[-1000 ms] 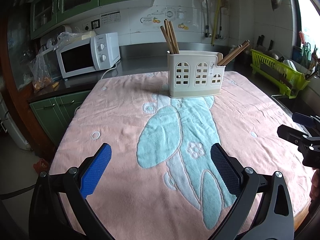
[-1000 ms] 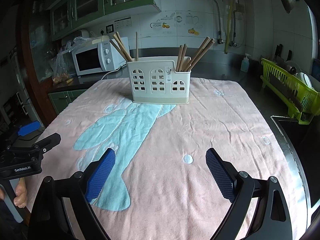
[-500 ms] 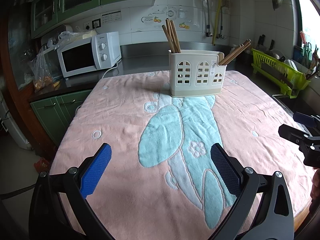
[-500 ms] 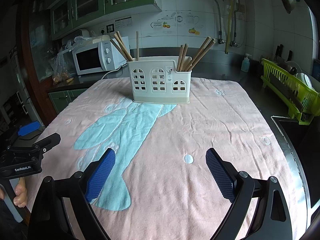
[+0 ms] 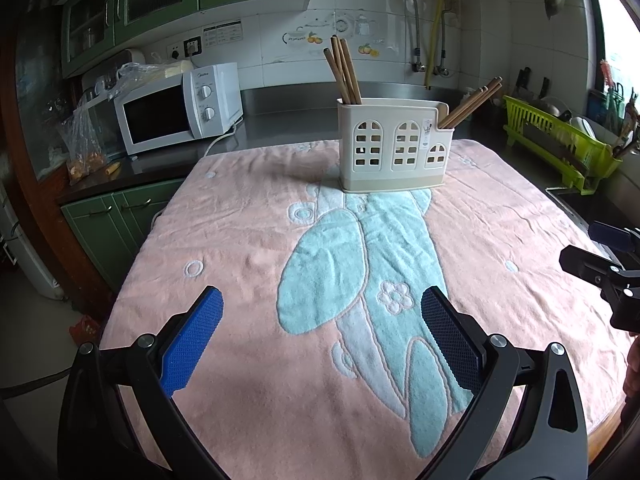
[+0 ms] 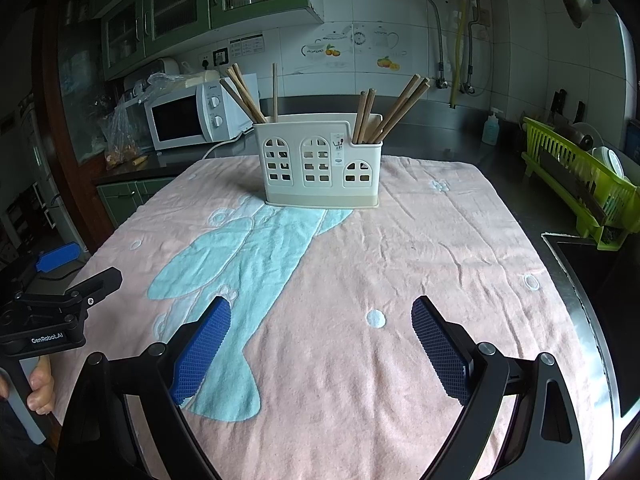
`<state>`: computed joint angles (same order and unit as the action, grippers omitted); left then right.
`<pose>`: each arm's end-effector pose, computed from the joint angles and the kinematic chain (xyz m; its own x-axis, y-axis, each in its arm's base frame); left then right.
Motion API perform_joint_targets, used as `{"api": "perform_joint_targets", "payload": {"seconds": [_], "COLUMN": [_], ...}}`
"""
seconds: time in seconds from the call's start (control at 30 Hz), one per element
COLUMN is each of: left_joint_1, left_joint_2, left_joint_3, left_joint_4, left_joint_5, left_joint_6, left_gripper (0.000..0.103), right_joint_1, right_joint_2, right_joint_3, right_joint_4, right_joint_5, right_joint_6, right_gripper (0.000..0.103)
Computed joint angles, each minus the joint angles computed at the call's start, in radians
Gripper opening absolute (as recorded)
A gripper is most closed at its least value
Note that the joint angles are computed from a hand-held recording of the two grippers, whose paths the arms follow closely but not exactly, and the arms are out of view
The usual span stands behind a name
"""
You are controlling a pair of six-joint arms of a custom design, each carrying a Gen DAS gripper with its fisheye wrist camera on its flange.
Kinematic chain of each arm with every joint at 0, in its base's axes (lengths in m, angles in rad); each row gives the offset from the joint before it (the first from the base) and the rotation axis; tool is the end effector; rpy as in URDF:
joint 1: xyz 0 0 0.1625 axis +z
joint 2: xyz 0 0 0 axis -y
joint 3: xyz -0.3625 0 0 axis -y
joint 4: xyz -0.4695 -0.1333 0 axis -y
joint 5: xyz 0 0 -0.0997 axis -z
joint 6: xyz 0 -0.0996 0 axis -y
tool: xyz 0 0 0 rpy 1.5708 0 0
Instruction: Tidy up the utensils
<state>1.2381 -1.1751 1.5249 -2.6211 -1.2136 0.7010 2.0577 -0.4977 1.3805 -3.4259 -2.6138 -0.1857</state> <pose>-0.0753 -0.7327 0.3290 -0.5719 0.5371 -0.6200 0.8094 0.4923 -0.3202 0.3760 -0.6091 0.0270 -0.7170 0.2964 0.6309 -0.4029 0.5623 -0.7221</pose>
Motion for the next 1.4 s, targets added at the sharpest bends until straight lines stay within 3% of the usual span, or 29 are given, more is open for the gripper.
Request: {"api": "perform_joint_targets", "payload": {"seconds": [1.4], "left_joint_1": [-0.001], "left_joint_2": [0.005], "left_joint_3": [-0.005], "left_joint_4": [-0.01], "left_joint_5": [0.015], "left_joint_6": [-0.009], "left_gripper": [0.098], "right_joint_1": [0.003], "right_joint_2": [-0.002], "right_joint_3": [-0.002], "right_joint_4": [0.01], "right_joint_5": [0.003], "right_joint_6": [0.002], "right_gripper": [0.089]}}
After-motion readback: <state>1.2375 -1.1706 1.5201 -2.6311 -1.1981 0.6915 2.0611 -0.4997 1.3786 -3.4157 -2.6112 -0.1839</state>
